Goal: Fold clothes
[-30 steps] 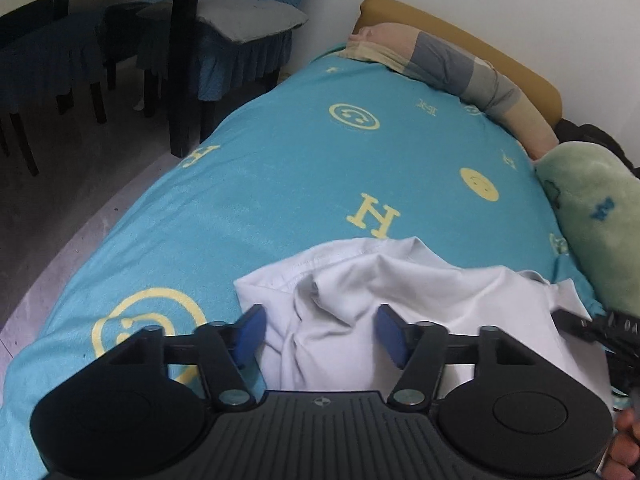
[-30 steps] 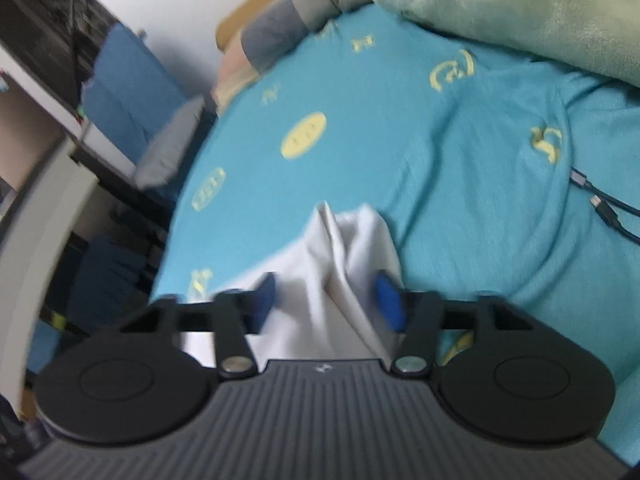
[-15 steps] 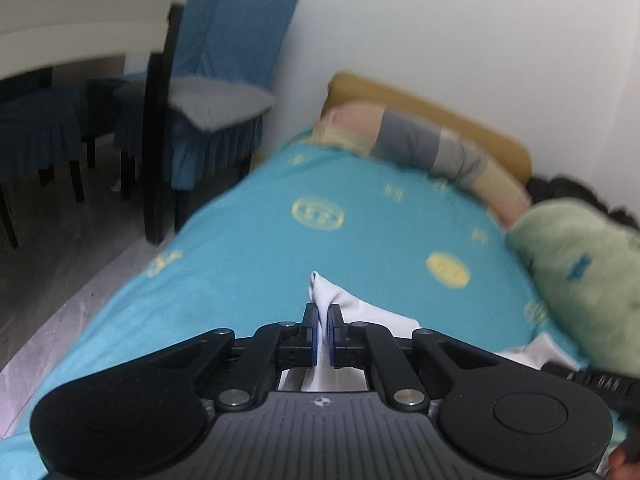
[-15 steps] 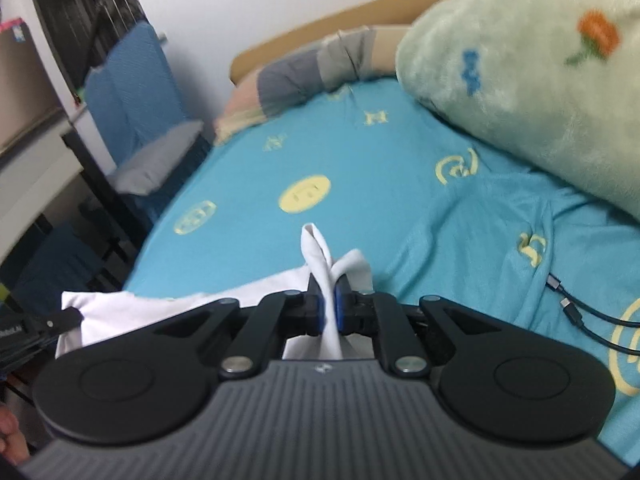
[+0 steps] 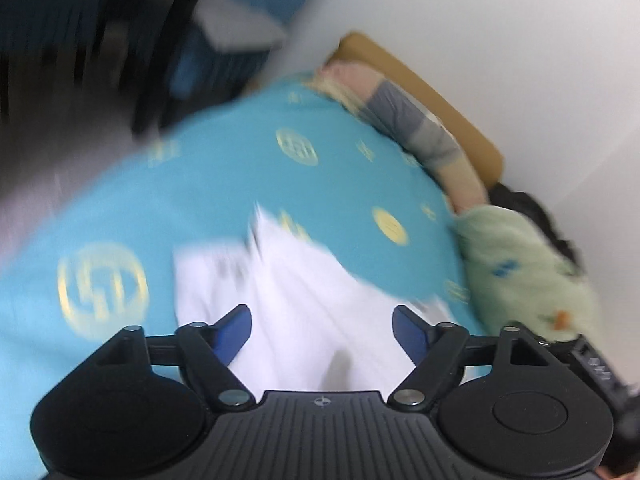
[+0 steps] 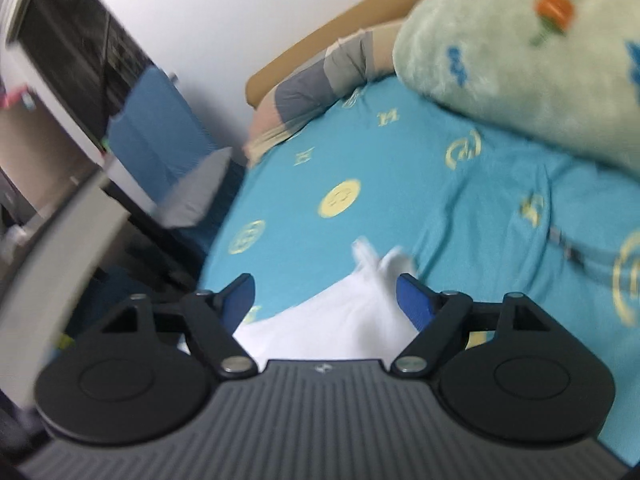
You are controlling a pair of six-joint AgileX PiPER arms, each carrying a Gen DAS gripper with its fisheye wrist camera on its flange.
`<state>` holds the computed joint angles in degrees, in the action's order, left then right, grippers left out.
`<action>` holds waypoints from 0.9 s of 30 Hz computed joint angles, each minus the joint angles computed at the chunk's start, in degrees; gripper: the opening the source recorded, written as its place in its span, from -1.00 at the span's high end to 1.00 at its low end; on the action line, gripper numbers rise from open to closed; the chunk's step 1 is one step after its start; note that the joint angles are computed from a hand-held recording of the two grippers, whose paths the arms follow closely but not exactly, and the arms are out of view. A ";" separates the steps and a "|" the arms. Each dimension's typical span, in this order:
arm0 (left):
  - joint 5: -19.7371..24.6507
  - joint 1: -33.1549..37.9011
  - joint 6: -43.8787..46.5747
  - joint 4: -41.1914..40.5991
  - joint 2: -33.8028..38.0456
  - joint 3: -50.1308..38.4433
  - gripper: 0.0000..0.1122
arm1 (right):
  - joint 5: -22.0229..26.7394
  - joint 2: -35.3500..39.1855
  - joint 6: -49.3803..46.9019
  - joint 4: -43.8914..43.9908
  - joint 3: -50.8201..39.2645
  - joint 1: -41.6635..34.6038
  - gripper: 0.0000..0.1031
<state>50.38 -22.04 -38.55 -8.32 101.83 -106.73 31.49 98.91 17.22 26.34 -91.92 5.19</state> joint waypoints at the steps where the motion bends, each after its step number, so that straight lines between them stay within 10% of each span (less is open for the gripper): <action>1: 0.17 0.55 0.89 -4.62 -2.03 2.59 -0.44 | 1.28 -1.55 -1.76 4.62 1.82 -0.74 -0.56; 11: -10.52 2.55 -4.64 -24.47 -6.41 23.34 -0.19 | 11.41 -5.91 -6.68 40.97 20.15 -6.70 -0.55; 15: -14.73 3.44 -6.41 -25.11 -5.38 25.52 0.01 | 3.19 -5.08 2.26 33.28 21.03 -4.40 -0.44; 20: -15.61 3.83 -6.91 -24.04 -5.71 24.89 0.63 | -1.34 -3.92 7.33 28.06 19.84 -2.82 0.49; 27: -14.07 2.35 -5.53 -22.27 -7.95 19.39 0.75 | -5.98 -10.10 6.78 21.49 20.03 -1.23 0.70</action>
